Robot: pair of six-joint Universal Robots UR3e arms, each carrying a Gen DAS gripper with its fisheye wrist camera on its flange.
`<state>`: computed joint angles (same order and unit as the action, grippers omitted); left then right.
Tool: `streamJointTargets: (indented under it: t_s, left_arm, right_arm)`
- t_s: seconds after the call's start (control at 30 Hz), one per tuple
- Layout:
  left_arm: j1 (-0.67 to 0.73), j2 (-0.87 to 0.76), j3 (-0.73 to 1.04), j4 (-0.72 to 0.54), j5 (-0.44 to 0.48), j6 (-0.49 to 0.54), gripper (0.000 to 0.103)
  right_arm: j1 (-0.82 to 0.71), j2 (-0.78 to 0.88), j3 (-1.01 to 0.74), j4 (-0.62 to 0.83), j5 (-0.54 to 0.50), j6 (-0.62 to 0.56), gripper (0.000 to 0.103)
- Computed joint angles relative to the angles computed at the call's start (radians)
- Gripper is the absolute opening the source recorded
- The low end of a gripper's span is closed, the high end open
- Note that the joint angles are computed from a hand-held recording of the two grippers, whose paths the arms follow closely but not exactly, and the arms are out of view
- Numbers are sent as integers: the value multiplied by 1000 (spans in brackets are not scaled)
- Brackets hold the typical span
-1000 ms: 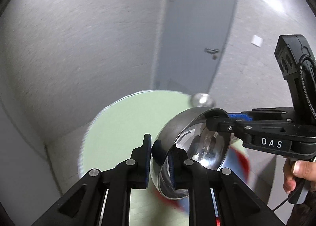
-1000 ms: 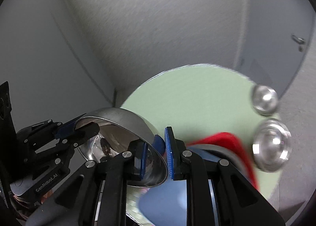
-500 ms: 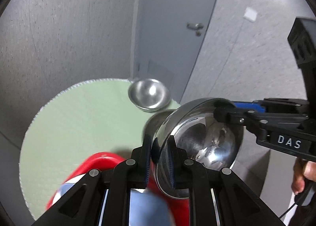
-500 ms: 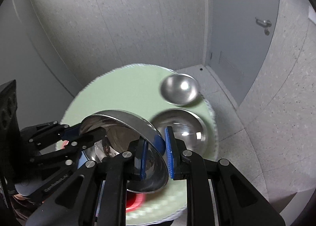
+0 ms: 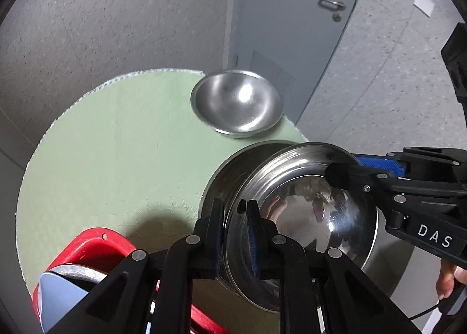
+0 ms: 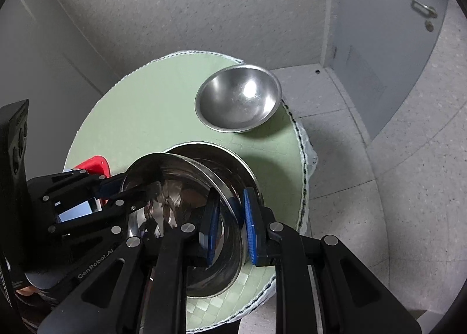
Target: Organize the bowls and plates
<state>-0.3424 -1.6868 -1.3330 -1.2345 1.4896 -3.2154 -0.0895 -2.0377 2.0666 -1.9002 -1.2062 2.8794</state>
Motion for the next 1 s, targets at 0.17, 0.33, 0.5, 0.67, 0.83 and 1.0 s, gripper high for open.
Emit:
streamJointTargets:
  t_s: [0.17,0.33,0.5,0.67,0.83,1.0]
  left_arm:
    - [-30,-93,36,30,22,-31,12]
    - [-22,-148,79,10,12,-24,13]
    - [-18,-185,125,-15,-5,-7,23]
    - [-12,-173,186,-58,-13,32,47]
    - [16,-205,305,-85,9,41,75]
    - [35,-411,618,-212,65,25,79]
  right_arm:
    - [13,65,20,-60,-6,-6,16]
    - [22,96,30,-107,-10,10,16]
    - [-8,89,46,-112,26,1,19]
    - [-62,59,46,-94,62,-18,34]
    - [-162,57,31,-103,134,-22,47]
    - [-192,206,3,-229,153,63,49]
